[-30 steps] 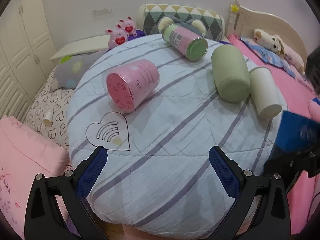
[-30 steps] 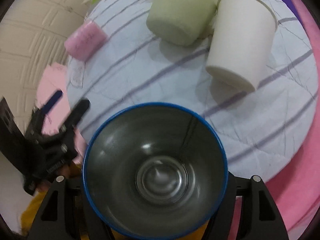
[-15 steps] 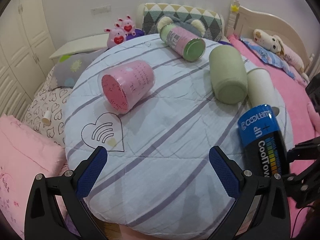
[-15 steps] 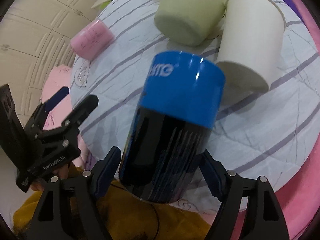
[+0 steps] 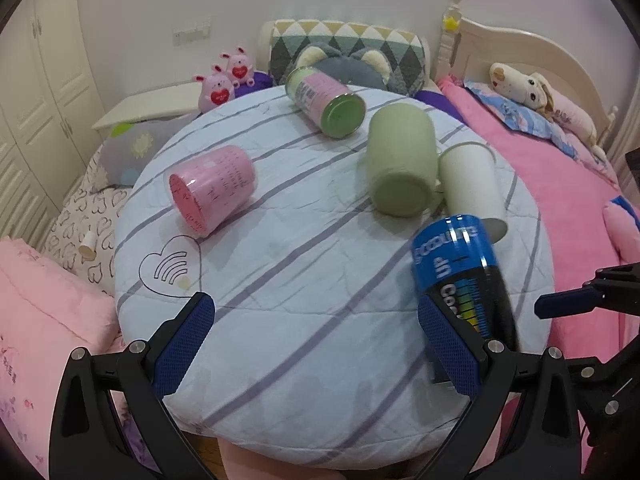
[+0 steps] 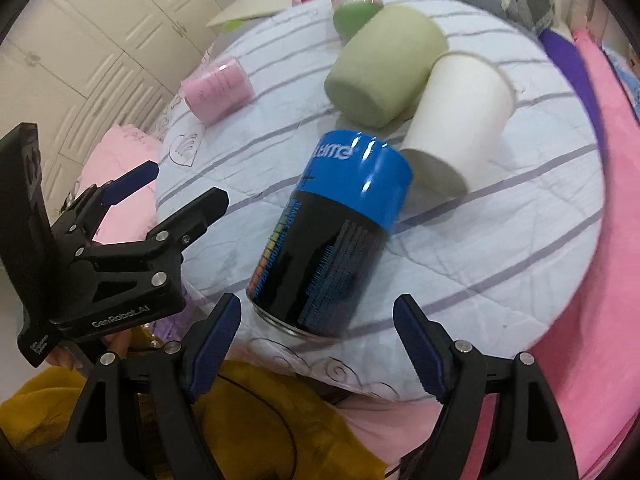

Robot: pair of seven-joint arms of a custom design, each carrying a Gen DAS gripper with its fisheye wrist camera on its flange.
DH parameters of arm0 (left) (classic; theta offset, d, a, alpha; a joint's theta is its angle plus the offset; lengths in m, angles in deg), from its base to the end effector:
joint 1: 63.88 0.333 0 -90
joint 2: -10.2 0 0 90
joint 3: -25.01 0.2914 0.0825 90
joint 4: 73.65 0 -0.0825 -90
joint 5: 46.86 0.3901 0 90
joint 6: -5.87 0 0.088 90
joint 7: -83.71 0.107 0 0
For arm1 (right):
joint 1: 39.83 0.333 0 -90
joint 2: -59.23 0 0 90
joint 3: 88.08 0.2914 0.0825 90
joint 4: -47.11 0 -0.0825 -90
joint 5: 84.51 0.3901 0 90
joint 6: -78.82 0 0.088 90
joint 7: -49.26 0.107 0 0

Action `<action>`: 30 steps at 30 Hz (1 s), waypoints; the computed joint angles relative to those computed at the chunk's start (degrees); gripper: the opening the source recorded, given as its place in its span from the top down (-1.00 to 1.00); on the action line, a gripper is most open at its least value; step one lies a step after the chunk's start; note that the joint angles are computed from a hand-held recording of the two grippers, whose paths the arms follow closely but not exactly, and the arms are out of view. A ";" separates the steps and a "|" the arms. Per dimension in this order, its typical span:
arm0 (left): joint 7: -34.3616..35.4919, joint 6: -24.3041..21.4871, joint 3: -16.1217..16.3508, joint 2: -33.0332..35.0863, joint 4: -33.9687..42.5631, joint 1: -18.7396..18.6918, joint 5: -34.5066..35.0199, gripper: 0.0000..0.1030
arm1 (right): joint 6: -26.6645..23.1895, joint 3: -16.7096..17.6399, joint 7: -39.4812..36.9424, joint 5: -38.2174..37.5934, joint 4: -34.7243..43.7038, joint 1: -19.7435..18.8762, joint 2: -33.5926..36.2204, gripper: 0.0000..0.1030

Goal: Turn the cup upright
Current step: 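Close the left gripper around the can while the right gripper releases it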

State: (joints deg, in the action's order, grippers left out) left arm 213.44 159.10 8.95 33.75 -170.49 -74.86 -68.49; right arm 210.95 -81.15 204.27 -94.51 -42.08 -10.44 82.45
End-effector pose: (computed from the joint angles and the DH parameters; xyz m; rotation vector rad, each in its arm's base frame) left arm 0.6390 -0.2869 0.4054 -1.0182 2.5867 -0.9221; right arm 0.5740 0.4036 0.4267 -1.5100 2.3392 -0.0960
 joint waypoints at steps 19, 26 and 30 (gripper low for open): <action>-12.38 0.49 2.39 -0.39 -0.61 -8.95 11.49 -0.99 | 9.43 0.13 5.81 -3.89 -30.39 -5.20 -22.25 -0.56; -19.04 -1.04 4.27 2.56 2.94 -11.99 18.50 -0.99 | 12.74 -0.40 1.57 -0.49 -33.13 -7.30 -22.84 -0.56; -21.87 -3.53 4.70 4.52 5.52 -12.69 20.82 -0.99 | 14.11 -0.64 -0.89 1.48 -33.04 -8.13 -21.80 -0.56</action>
